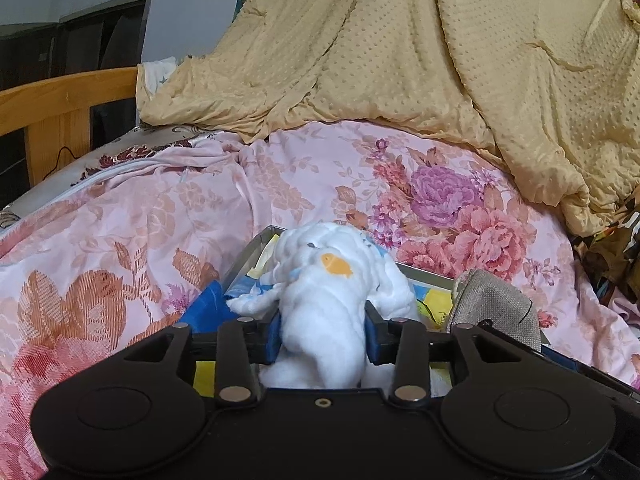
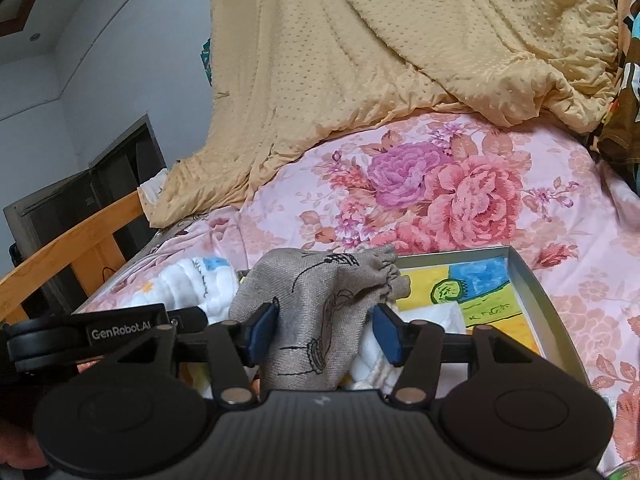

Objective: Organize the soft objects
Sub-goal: 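Open both grippers to drop the cloth and pouch into the tray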

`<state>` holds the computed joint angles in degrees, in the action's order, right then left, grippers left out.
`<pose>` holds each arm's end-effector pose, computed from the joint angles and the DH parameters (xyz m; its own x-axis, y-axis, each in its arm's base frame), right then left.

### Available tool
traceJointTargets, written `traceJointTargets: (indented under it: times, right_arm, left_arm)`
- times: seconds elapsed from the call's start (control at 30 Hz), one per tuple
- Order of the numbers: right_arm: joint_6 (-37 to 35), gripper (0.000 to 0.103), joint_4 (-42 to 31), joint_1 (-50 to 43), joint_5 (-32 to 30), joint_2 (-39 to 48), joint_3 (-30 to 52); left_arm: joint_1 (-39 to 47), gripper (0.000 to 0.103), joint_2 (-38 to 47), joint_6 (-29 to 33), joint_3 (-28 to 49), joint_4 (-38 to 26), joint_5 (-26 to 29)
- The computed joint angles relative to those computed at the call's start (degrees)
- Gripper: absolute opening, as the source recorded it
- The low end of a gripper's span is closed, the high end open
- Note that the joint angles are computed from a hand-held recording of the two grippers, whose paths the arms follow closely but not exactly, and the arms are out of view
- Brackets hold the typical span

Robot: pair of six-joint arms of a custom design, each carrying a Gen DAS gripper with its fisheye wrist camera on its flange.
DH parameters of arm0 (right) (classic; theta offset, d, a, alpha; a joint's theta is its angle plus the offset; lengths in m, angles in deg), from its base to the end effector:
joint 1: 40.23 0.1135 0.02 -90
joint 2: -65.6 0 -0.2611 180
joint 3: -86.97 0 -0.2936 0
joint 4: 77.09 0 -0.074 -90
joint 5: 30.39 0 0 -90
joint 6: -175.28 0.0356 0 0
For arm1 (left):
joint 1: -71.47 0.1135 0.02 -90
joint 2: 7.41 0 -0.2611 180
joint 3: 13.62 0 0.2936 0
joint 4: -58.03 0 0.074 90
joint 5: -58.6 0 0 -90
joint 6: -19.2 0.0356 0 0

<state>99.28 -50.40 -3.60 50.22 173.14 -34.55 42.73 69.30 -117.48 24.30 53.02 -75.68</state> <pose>0.3111 0.2385 0.0991 -0.4680 -0.0506 -0.8823 -0.6148 0.7358 0.2840 0.2405 -0.1035 0.1148 -0.3454 -0.4047 -0.8467 -0.5085 0.8390 -0.1936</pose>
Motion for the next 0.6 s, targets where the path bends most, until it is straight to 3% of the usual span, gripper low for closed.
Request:
traceJointTargets:
  times: [0.6]
  right_arm:
    - [-0.87, 0.078, 0.60, -0.02, 2.07, -0.18, -0.48]
  left_arm:
    - [-1.19, 0.057, -0.10, 0.46, -0.26, 0.84, -1.47]
